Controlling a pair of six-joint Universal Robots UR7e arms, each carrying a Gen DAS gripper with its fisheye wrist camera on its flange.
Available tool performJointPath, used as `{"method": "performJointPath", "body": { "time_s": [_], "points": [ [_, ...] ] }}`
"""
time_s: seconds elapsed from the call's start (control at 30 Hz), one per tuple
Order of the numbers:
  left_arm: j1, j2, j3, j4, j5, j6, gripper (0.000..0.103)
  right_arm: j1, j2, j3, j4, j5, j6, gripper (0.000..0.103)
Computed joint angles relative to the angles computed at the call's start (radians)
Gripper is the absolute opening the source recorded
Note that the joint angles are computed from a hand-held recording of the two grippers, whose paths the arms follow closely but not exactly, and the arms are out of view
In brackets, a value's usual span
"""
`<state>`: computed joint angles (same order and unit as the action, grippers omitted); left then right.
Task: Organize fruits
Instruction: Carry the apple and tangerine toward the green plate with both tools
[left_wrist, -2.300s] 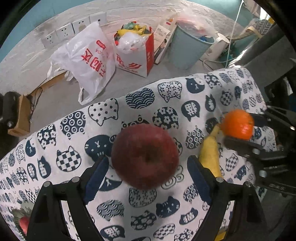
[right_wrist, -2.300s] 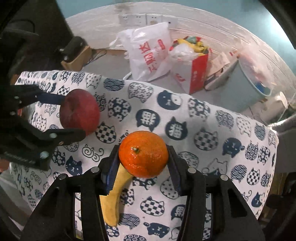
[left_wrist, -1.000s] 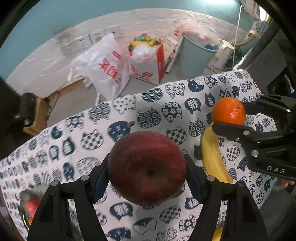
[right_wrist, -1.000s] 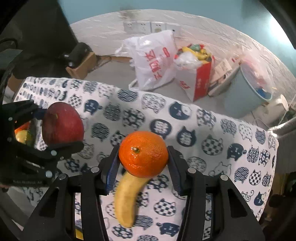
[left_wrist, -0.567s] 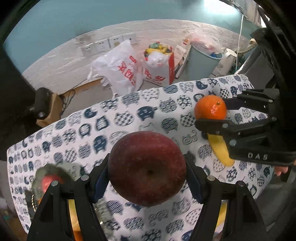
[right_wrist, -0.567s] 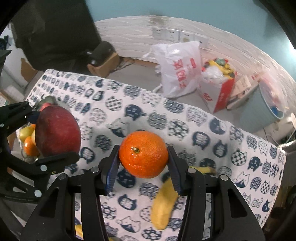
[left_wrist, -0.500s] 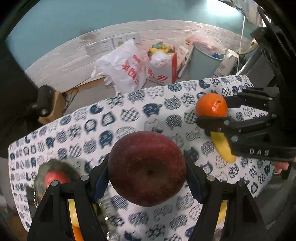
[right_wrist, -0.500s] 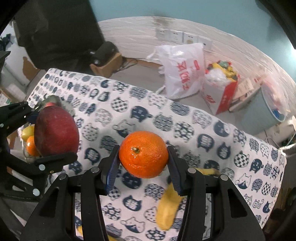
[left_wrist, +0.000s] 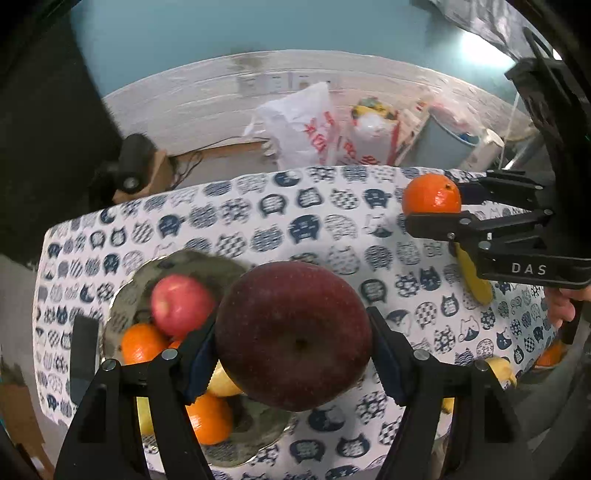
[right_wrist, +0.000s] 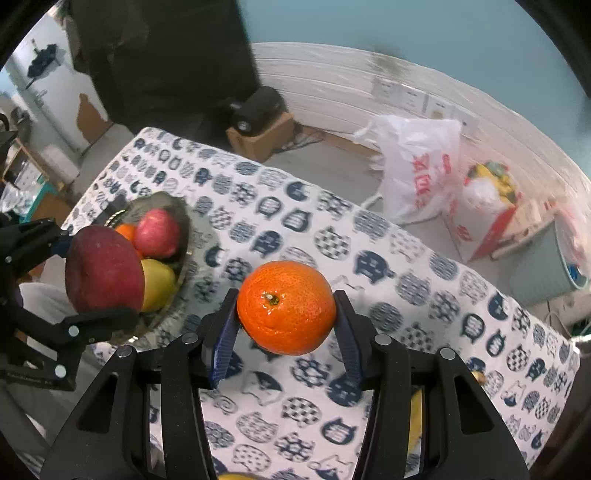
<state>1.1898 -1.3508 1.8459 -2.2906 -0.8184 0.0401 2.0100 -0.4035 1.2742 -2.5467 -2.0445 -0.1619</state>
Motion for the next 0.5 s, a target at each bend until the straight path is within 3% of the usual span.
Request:
{"method": "performJointPath", "body": {
  "time_s": [0.5],
  "points": [
    [0.105, -0.075, -0.011, 0.003, 0.0, -0.009, 0.075, 0.049, 0.142, -0.192, 0.116, 0.054, -0.006, 0.049]
  ]
}}
